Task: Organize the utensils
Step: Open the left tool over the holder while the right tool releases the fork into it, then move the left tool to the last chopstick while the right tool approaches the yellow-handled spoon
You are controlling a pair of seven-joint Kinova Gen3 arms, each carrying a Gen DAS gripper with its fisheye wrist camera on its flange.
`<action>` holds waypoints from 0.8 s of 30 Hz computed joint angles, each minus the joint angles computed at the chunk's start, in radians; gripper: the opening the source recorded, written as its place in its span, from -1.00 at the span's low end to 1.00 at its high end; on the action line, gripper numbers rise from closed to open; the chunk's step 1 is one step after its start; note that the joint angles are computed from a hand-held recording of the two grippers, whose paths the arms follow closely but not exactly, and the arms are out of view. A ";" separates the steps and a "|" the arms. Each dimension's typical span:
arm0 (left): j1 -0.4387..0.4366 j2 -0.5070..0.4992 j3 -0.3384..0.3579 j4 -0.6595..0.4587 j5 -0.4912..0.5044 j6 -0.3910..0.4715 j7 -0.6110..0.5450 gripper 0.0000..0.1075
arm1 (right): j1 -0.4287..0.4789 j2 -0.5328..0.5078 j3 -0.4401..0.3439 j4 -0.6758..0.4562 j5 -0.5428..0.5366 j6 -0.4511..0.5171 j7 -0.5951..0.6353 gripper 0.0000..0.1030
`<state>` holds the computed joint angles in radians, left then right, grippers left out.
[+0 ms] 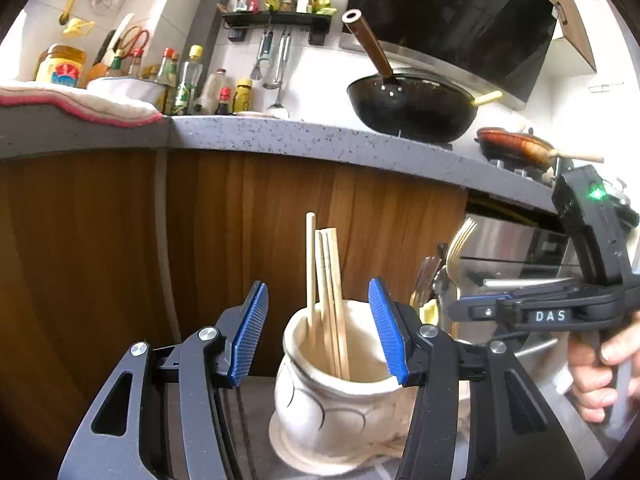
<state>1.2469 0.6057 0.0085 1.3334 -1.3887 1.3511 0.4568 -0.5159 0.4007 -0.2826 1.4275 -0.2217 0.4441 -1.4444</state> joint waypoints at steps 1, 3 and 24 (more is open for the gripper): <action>0.007 0.000 0.000 0.001 0.000 0.009 0.003 0.02 | 0.028 -0.015 -0.024 0.032 -0.022 -0.022 0.023 -0.71; 0.025 0.003 0.005 -0.001 0.009 0.034 0.008 0.06 | 0.053 -0.034 -0.044 0.069 -0.046 -0.045 0.049 -0.63; -0.009 0.138 0.086 -0.231 0.480 -0.173 -0.338 0.03 | 0.036 -0.148 -0.030 0.469 -0.051 -0.109 0.038 -0.51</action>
